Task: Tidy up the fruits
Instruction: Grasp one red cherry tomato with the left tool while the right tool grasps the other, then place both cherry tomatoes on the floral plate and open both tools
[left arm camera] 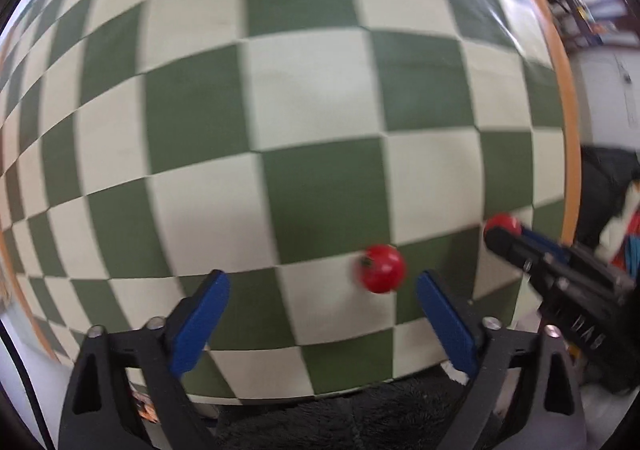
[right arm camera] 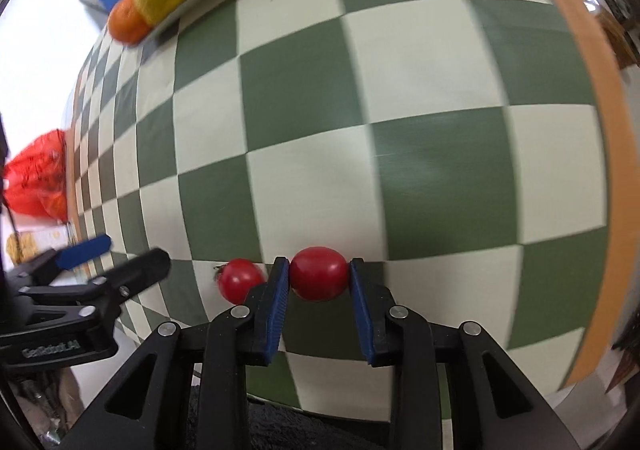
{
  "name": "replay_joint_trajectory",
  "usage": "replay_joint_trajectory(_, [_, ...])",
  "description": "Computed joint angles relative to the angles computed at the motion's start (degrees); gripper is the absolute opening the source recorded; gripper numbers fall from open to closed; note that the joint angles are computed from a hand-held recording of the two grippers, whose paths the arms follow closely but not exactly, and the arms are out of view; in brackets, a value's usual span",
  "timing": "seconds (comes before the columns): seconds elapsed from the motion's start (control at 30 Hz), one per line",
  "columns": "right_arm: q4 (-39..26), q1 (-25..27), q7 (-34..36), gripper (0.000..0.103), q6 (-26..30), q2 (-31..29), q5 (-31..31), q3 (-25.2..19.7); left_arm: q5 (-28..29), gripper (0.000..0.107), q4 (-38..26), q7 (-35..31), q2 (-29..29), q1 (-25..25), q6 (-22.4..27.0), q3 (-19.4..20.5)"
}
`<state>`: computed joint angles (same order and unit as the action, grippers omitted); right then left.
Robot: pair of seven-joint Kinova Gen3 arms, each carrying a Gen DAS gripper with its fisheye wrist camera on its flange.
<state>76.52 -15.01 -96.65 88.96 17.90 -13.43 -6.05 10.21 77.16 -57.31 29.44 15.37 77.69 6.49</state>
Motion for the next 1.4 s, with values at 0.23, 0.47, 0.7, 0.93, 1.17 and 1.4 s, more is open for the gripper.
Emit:
replay_joint_trajectory(0.23, [0.7, 2.4, -1.0, 0.033, 0.3, -1.7, 0.1, 1.4, 2.0, 0.047, -2.9, -3.5, 4.9, 1.9, 0.2, 1.8])
replay_joint_trajectory(0.47, [-0.5, 4.2, -0.8, 0.033, 1.3, -1.4, -0.2, 1.7, 2.2, 0.027, -0.7, -4.1, 4.1, 2.2, -3.1, 1.2])
replay_joint_trajectory(0.7, [-3.1, 4.8, -0.2, 0.033, 2.5, -0.7, -0.5, 1.7, 4.5, 0.027, 4.7, -3.0, -2.1, -1.5, -7.9, 0.3])
replay_joint_trajectory(0.93, [-10.4, 4.5, 0.4, 0.033, 3.2, 1.3, -3.3, 0.8, 11.0, 0.027, 11.1, -3.4, -11.7, -10.1, -13.2, -2.1])
replay_joint_trajectory(1.17, [-19.9, 2.4, -2.3, 0.033, 0.1, 8.0, -8.8, -1.4, 17.5, 0.027, 2.4, -5.1, -6.2, -20.7, -12.7, -3.2])
replay_joint_trajectory(1.4, [-30.5, 0.1, -6.6, 0.033, -3.6, 17.7, -12.4, -3.5, 17.5, 0.027, -6.4, -2.1, 0.9, -23.8, -12.1, -2.4])
